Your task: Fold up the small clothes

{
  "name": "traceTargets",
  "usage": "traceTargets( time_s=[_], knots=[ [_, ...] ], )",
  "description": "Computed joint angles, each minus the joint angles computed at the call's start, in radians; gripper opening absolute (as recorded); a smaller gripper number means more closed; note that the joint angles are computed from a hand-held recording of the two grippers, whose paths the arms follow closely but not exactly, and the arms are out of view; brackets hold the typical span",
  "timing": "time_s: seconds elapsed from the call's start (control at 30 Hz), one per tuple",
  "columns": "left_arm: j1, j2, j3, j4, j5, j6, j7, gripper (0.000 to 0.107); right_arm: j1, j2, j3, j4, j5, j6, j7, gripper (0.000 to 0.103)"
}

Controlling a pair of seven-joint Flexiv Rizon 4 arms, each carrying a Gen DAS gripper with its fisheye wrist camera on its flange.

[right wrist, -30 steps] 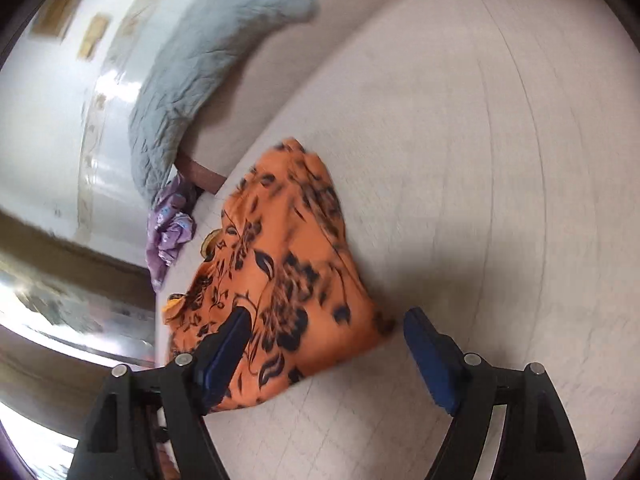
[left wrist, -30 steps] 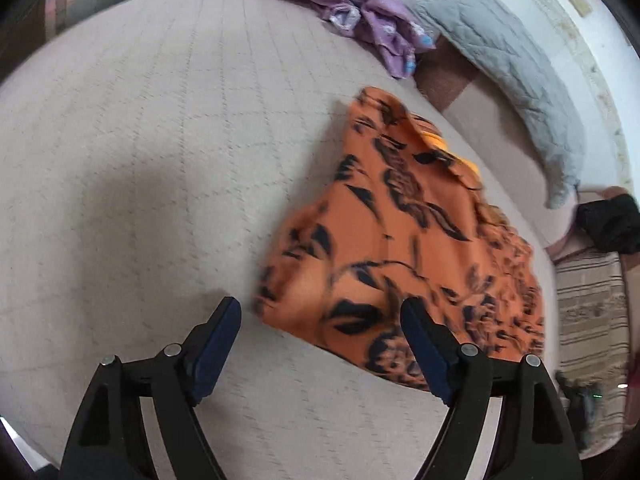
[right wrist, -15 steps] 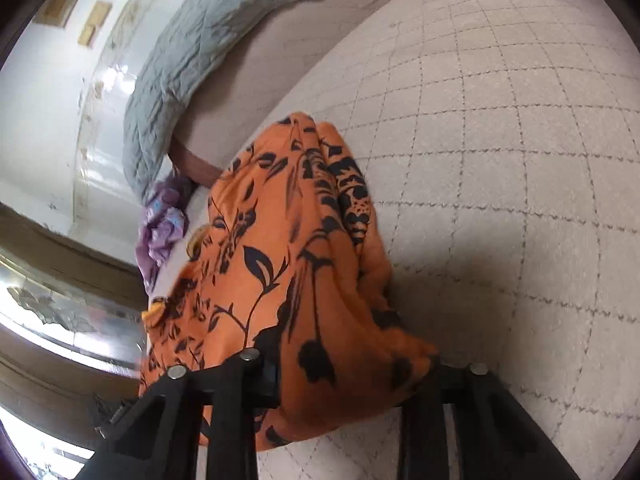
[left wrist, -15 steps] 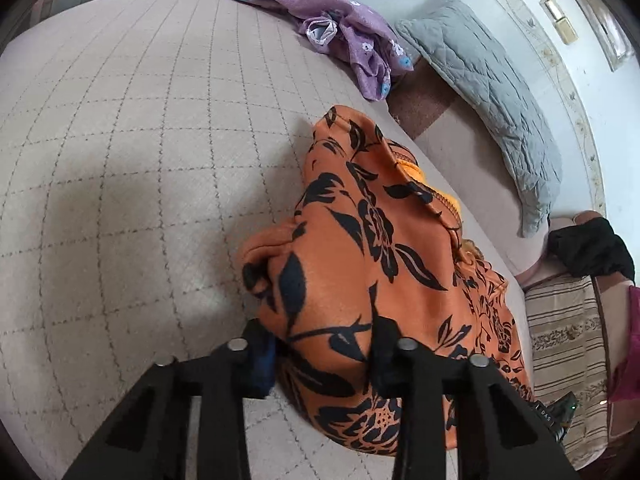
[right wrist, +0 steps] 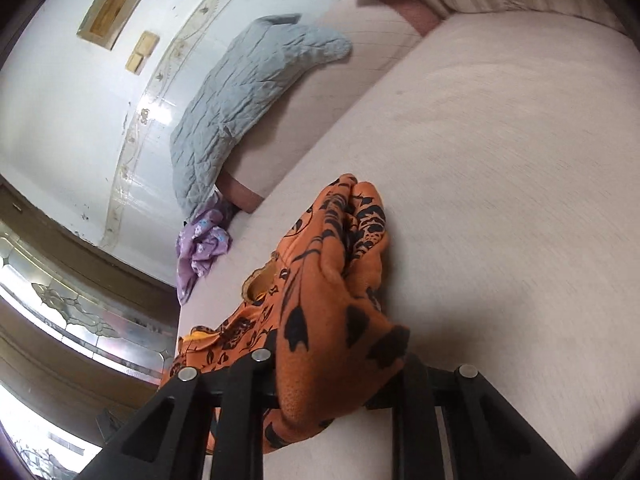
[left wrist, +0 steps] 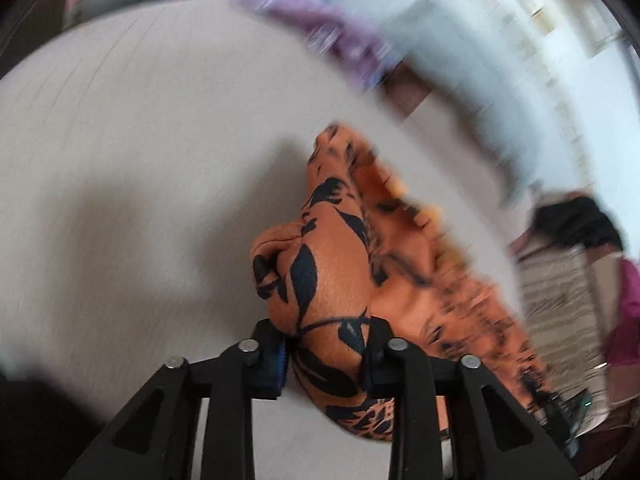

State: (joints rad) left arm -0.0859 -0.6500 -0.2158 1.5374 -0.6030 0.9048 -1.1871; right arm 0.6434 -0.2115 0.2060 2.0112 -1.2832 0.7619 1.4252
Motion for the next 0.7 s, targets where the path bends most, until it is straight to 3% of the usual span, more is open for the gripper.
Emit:
traceTargets(
  time_s=[0.03,0.1,0.17,0.2,0.23,0.3,0.33,0.37,0.43,0.47,0.53,0.7],
  knots=[
    [-0.02,0.002,0.038,0.013,0.03,-0.037,-0.009,0.033,-0.009,-0.002,0.016,0.02,0.055,0.057,0.011,0.023],
    [-0.006,0.027,0.019,0.064,-0.015,0.028,0.049,0.038,-0.039,-0.014,0.026,0.068,0.113,0.203,0.066,0.029],
    [-0.008,0.05,0.031,0.056,0.047,0.016,0.006,0.039,-0.018,0.016,-0.017,0.118,0.033,0.254,0.235,0.035],
    [-0.008,0.066,0.032,0.065,0.046,0.03,0.006,0.039,-0.014,0.032,0.002,0.118,0.075,0.208,0.222,0.041],
    [-0.006,0.084,0.028,0.078,0.041,0.051,0.016,0.039,0.003,0.052,0.038,0.101,0.159,0.097,0.144,0.043],
    [0.001,0.13,0.006,0.121,0.021,0.133,0.087,0.038,0.057,0.069,0.079,0.042,0.268,-0.139,0.019,0.06],
    [-0.001,0.142,-0.001,0.133,0.015,0.171,0.113,0.038,0.095,0.071,0.085,0.002,0.283,-0.265,-0.043,0.06],
    [-0.001,0.16,-0.018,0.151,0.001,0.239,0.16,0.038,0.105,0.068,0.096,-0.02,0.273,-0.326,-0.08,0.06],
    [0.014,0.17,-0.065,0.166,-0.05,0.314,0.238,0.038,0.122,0.055,0.091,-0.052,0.217,-0.374,-0.142,0.06],
    [0.021,0.168,-0.091,0.163,-0.079,0.333,0.274,0.039,0.12,0.048,0.083,-0.058,0.185,-0.357,-0.163,0.06],
    [-0.01,0.128,-0.074,0.099,-0.058,0.303,0.25,0.039,0.107,0.02,0.064,-0.074,0.125,-0.278,-0.223,0.058],
    [-0.072,0.013,-0.016,-0.063,0.064,0.083,0.162,0.038,0.094,-0.074,0.014,-0.149,0.063,-0.097,-0.36,0.055]
  ],
)
